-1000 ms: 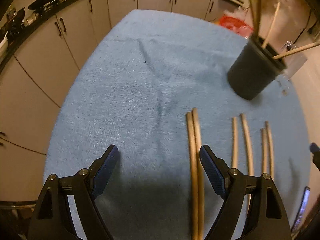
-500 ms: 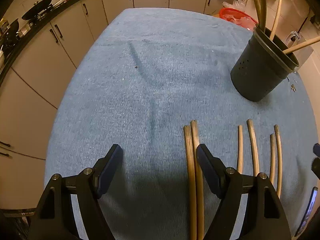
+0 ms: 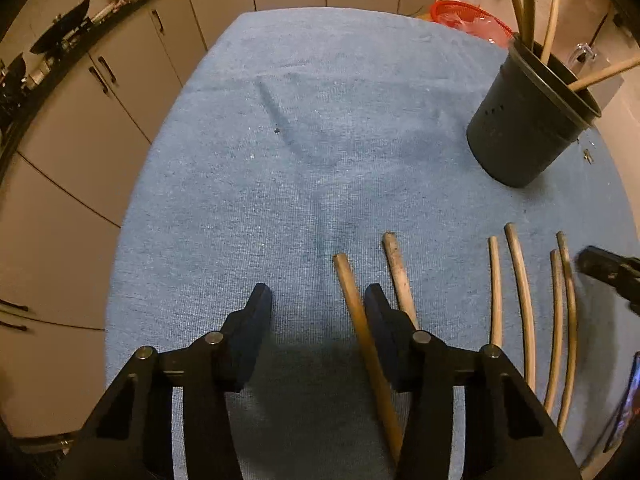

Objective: Organize utensils
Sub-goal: 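Grasp a wooden chopstick with the left tool while the right tool grasps another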

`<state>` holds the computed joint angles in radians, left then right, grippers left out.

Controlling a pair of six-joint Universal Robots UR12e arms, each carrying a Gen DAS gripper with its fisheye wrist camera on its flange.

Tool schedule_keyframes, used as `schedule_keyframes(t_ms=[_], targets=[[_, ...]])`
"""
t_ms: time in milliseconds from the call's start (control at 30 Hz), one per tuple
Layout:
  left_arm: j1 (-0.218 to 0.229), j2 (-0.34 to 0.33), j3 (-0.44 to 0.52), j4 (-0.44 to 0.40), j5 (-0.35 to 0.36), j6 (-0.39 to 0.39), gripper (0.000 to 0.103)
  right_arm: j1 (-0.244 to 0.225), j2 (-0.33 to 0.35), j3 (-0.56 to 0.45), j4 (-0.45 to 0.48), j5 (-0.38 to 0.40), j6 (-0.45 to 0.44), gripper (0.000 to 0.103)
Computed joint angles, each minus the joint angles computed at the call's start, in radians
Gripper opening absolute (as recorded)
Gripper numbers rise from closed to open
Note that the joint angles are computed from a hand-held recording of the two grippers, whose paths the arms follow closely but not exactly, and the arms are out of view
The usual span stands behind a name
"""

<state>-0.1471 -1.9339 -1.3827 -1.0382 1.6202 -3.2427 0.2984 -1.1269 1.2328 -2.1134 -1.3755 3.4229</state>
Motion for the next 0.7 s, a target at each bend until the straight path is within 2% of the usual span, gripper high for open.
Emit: schedule_keyframes(t_ms=[100, 200, 233, 267, 333, 367, 467, 600, 700], targets=[[0.008, -0.004, 0.012, -0.019, -0.002, 0.001, 0.033, 0.010, 0.032, -0.046, 0.066, -0.033, -0.011, 0.023], [0.010, -0.012, 0.026, -0.037, -0.003, 0.012, 0.033, 0.020, 0.044, -0.067, 0.077, -0.082, -0.041, 0.019], [0.009, -0.015, 0.032, -0.042, 0.000, 0.016, 0.033, 0.022, 0.048, -0.076, 0.088, -0.091, -0.054, 0.017], [0.008, -0.017, 0.034, -0.040, 0.001, 0.019, 0.031, 0.021, 0.050, -0.082, 0.097, -0.096, -0.061, 0.010], [0.010, -0.015, 0.028, -0.017, -0.017, 0.041, 0.011, 0.012, 0.048, -0.083, 0.108, -0.073, -0.057, 0.009], [0.014, -0.013, 0.021, -0.005, -0.051, 0.060, 0.011, 0.007, 0.045, -0.080, 0.107, -0.057, -0.051, 0.009], [0.014, -0.008, 0.012, 0.010, -0.066, 0.097, 0.010, -0.011, 0.028, -0.056, 0.100, -0.010, -0.040, 0.008], [0.028, -0.016, 0.029, -0.010, -0.113, 0.092, 0.010, -0.015, 0.017, -0.050, 0.123, -0.007, -0.055, 0.008], [0.028, -0.027, 0.050, -0.034, -0.108, 0.096, 0.010, -0.021, 0.015, -0.047, 0.127, -0.003, -0.055, 0.008]])
